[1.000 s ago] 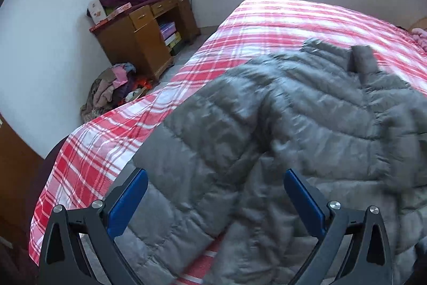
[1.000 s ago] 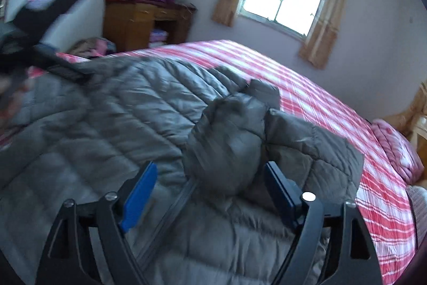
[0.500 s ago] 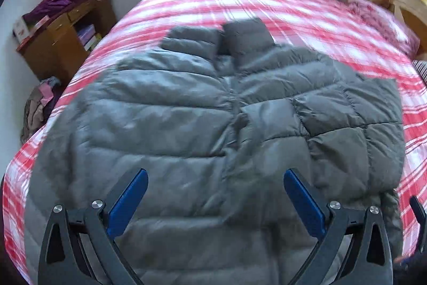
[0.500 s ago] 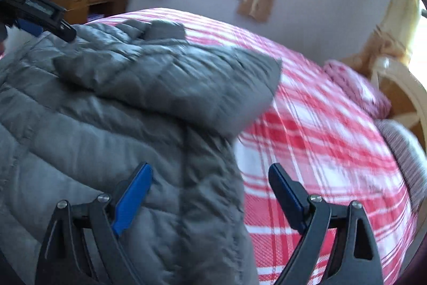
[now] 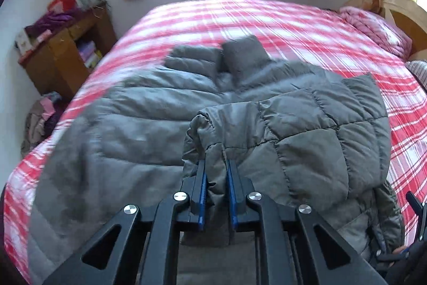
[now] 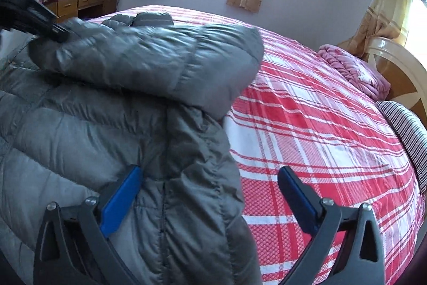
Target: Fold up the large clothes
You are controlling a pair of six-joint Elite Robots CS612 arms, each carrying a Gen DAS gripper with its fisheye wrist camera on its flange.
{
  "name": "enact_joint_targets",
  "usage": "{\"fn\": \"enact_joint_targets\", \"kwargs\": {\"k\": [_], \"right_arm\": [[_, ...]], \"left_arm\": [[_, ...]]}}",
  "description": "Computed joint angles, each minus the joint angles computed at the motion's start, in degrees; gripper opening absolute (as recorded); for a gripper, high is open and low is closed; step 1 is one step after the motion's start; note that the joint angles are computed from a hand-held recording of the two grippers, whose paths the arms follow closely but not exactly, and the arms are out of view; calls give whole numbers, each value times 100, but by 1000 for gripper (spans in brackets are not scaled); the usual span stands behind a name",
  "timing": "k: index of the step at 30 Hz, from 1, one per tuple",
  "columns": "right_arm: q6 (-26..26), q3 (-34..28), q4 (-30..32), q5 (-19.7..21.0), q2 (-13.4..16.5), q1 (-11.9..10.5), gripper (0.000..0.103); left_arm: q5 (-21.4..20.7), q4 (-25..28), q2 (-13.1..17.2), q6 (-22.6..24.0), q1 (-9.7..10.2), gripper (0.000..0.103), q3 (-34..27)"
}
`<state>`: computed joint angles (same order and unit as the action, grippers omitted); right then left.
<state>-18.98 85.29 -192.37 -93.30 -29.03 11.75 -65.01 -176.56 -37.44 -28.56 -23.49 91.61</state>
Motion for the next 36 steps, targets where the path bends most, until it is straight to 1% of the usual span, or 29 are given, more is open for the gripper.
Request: {"fn": "enact_joint_targets", "kwargs": {"k": [3, 5, 8, 9, 10, 14, 15, 16, 17, 18, 19, 20, 21, 22, 23, 24, 25, 26, 27, 28, 29, 30, 32, 33, 34, 36], "right_arm": [[-48, -16, -52, -93, 25, 27, 103], [-72, -13, -102, -133, 36, 35, 103], [-73, 18, -145, -196, 36, 76, 103], [-70, 18, -143, -204, 36, 81, 103], [-59, 21, -148, -218, 38, 93, 103], [-68, 16, -145, -233, 40, 100, 103], [-69, 16, -136, -225, 37, 95, 103], [-59, 13, -99, -218, 31, 95, 103], [-32, 10, -19, -175, 17, 86, 103], [9, 14, 135, -55, -23, 57, 103], [52, 34, 350, 170, -91, 10, 103], [77, 65, 601, 441, -177, -49, 103], [94, 99, 748, 598, -253, -92, 103], [112, 172, 749, 708, -351, -128, 103], [124, 243, 625, 784, -430, -155, 103], [173, 279, 511, 854, -486, -182, 102], [321, 281, 418, 954, -550, -213, 101], [503, 221, 401, 1037, -579, -233, 97], [693, 109, 409, 1090, -573, -241, 94], [834, -44, 423, 1060, -526, -226, 89], [917, -228, 454, 956, -448, -190, 84], [968, -404, 543, 897, -368, -155, 78], [968, -826, 810, 948, -135, -82, 74], [938, -1002, 918, 970, -20, -52, 73], [890, -1153, 987, 985, 89, -17, 73], [670, -1367, 1075, 984, 270, 51, 73]], "left_arm": [[183, -37, -118, -196, 7, 13, 263], [328, 128, -157, -318, -17, 14, 396], [350, 322, -153, -504, -40, 14, 511], [405, 294, -142, -513, -59, 14, 548], [585, 286, -110, -499, -99, 14, 566], [990, 242, 23, -367, -179, 15, 496], [1038, 345, 21, -351, -183, 23, 469], [1087, 482, 17, -367, -185, 34, 426], [1193, 557, -18, -409, -193, 39, 432], [1336, 436, -56, -424, -206, 49, 485], [1505, 270, -112, -418, -220, 63, 569], [1686, 116, -162, -411, -244, 71, 654], [2095, -265, -198, -351, -299, 87, 769], [2341, -584, -196, -264, -334, 98, 829], [2494, -1082, -166, -48, -355, 99, 872], [2440, -1340, -157, 99, -357, 99, 873], [2381, -1358, -146, 153, -344, 99, 829], [2345, -1136, -120, 101, -330, 99, 714], [2257, -960, -82, 37, -309, 99, 607], [2171, -863, -43, -15, -289, 99, 527], [2072, -609, 30, -181, -250, 99, 381], [2091, -402, 90, -306, -231, 99, 280], [2081, 57, 216, -638, -182, 99, 82], [1967, 252, 296, -777, -132, 99, -30], [1928, 378, 338, -867, -122, 99, -82], [1844, 664, 459, -1022, -86, 99, -213]]}}
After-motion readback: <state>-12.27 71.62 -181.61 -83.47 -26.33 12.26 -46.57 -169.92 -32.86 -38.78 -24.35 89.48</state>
